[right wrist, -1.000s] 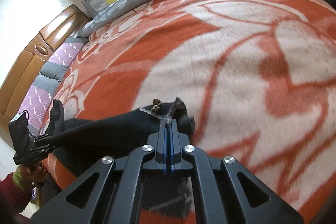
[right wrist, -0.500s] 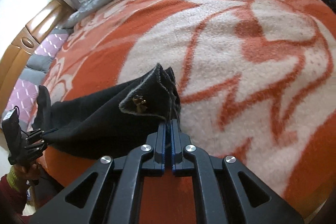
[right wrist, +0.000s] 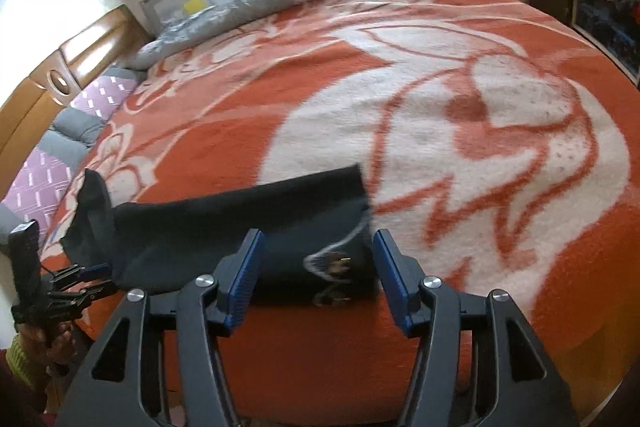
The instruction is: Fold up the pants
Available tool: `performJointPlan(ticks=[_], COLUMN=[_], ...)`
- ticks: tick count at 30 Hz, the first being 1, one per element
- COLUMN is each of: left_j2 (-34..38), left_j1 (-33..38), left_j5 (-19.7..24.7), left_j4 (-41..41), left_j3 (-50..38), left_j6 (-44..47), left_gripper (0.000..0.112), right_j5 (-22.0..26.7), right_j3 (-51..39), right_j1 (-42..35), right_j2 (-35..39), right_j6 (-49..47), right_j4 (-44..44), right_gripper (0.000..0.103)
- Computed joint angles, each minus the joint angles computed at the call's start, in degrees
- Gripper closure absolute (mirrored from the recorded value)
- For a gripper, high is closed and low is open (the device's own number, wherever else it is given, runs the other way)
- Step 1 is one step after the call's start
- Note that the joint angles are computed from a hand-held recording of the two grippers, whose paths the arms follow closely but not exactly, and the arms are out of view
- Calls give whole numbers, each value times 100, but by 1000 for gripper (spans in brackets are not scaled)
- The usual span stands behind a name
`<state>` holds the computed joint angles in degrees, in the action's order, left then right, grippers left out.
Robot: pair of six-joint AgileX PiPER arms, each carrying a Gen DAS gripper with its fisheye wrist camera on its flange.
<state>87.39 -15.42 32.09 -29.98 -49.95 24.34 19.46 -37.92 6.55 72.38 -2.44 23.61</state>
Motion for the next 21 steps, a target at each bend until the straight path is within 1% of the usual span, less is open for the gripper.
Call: performJointPlan(ticks=[2,4,7,9,11,14,16,17,18,20,21], left_j2=[8,32,130,292,516,972,1274,1532,1696,2259,2462], left_j1=[120,252,555,728,864,984,1064,1123,1140,1091,1057], left_j5=[19,79,276,468,727,1204,1520,1788,1950,2582,2812], left_j4=[343,718,1020,1401,1777,2410,2595,2670,2701,3169,3342], left_j3=[-85,-210,-490,-815,-1229,-2047,-2584,-3018,-3284,-4195,-4510], left_j6=[-445,-940,-1369,-1828,-2254,-2947,-3183,-3287,-3339,-3716,-3817], left_gripper=[52,46,44,42,42,41,38,38,38,38,38], right_j5=[-64,-199,-353,-385,-394,-275,-173,-131,-65,60,161], right_j3=[-98,-201,-424,-619,-838,-1254,-1560,-1681,-1917,-2261,-2513], right_j1=[208,477,913,1183,1432,1740,1913,1984,2118,2268,2376], right_j2=[193,459,879,1191,1485,2020,2337,2450,2648,2924,3110], right_j6=[-182,-474,-860,-1331,-1595,-2428,-2701,-2796,-2839,-2819,-2784], right_j4=[280,696,1230,1767,2073,2961,3237,3329,3369,3310,3237], right_gripper=[45,45,45,45,45,45,45,45,45,45,45])
